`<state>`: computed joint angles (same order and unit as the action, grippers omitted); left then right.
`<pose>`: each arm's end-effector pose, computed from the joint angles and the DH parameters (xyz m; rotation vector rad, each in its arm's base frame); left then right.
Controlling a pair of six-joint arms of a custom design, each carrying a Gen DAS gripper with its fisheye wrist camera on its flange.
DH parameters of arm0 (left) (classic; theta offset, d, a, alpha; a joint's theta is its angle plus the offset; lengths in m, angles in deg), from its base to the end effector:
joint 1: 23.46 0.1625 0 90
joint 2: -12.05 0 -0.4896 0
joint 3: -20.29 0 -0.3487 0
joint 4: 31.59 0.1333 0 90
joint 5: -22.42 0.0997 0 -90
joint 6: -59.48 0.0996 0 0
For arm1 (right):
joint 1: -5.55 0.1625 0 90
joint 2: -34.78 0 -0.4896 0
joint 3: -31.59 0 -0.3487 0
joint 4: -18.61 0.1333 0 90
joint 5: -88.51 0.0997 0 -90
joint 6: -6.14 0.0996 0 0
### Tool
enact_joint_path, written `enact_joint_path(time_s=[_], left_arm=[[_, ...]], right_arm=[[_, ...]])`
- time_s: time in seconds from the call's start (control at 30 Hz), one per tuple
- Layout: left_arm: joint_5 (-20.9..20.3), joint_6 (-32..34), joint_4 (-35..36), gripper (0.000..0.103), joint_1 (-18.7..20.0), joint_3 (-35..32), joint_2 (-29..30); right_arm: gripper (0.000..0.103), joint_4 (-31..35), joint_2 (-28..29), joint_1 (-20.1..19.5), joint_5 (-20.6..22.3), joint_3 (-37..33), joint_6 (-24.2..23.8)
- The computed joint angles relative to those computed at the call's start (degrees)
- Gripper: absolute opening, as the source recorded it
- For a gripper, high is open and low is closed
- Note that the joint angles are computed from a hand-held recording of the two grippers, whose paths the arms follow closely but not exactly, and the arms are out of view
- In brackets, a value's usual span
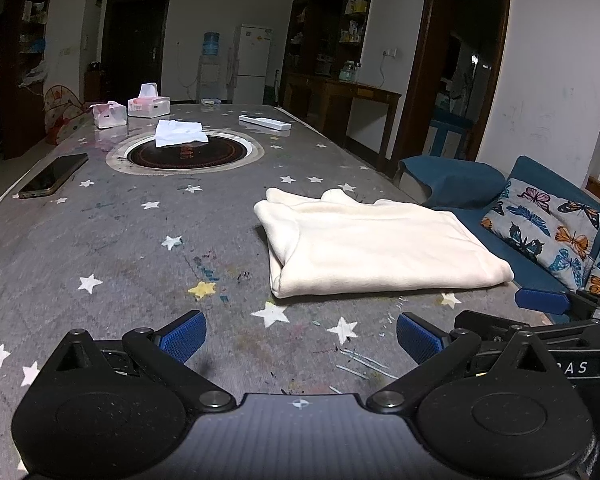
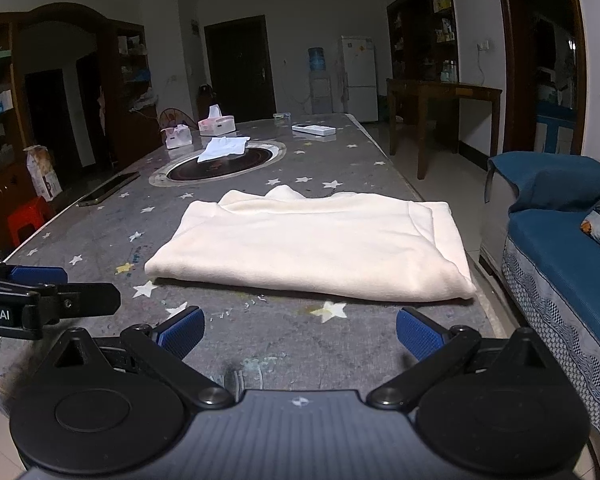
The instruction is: Fold clothes
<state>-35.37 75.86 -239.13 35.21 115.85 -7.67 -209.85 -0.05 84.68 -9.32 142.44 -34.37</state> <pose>-0.1926 -0.6749 -0.0070 0.7575 2.3909 -1.0351 0.0007 -0.6312 0.1465 0.4942 -2.2394 1.1835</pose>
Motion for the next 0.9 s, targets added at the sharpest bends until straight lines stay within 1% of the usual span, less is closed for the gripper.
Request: enact_joint_path(time_s=[0.47,0.9], left_arm=[[0.3,0.7,2.0,0.103,0.3,-2.6,0.7],[0.5,0.7,3.9,0.103,0.5,-4.5,1.1]], right_arm=[[0.103,2.1,0.2,0.2,-1.0,-2.1,0.0],[0.103,3.9,0.4,0.3,-1.0,-3.6,0.5]])
